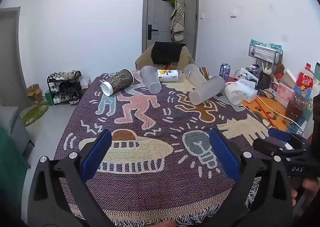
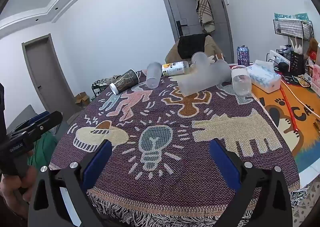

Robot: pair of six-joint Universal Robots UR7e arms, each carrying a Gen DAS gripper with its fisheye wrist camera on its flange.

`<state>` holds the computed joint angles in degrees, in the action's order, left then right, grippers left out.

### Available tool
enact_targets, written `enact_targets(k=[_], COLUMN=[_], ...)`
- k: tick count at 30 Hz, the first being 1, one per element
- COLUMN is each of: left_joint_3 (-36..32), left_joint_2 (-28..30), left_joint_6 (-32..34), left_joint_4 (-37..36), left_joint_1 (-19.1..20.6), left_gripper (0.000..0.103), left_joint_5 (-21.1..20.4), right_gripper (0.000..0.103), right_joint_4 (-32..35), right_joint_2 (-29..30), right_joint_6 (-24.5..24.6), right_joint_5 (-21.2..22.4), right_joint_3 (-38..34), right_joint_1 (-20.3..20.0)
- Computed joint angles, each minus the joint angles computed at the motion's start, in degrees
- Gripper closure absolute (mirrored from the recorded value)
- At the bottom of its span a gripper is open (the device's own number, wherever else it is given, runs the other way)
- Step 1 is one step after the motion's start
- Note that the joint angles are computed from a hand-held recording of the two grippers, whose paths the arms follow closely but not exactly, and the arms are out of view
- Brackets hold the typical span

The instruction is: Flip cup upright

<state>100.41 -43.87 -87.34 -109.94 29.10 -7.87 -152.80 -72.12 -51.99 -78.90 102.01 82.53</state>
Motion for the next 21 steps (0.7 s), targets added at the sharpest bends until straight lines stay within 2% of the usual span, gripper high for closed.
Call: enact_targets(k=[9,16,21], left_joint_3=[-0.2,-1.6,0.2], left_joint_2=[0.1,0.4,0.1], left_joint_6=[-0.3,-2.9,2.2], left_joint_4=[0.7,4.1,-2.5], left_joint_1=[-0.1,-0.4,-0.1], left_gripper=[0.006,0.006,0.006], left_joint_5=[0.1,-0.5,-0.2], right_gripper=[0.007,0.007,0.007], right_joint_4=[-0.6,-0.8,-1.0], right_joint_2=[0.1,0.0,0.1], right_joint_6=[0.1,0.0,0.4], right_joint_5=[0.0,0.3,0.2], right_joint_3=[0.1,0.2,0.2], right_joint_1=[0.0,-0.1,-0.1])
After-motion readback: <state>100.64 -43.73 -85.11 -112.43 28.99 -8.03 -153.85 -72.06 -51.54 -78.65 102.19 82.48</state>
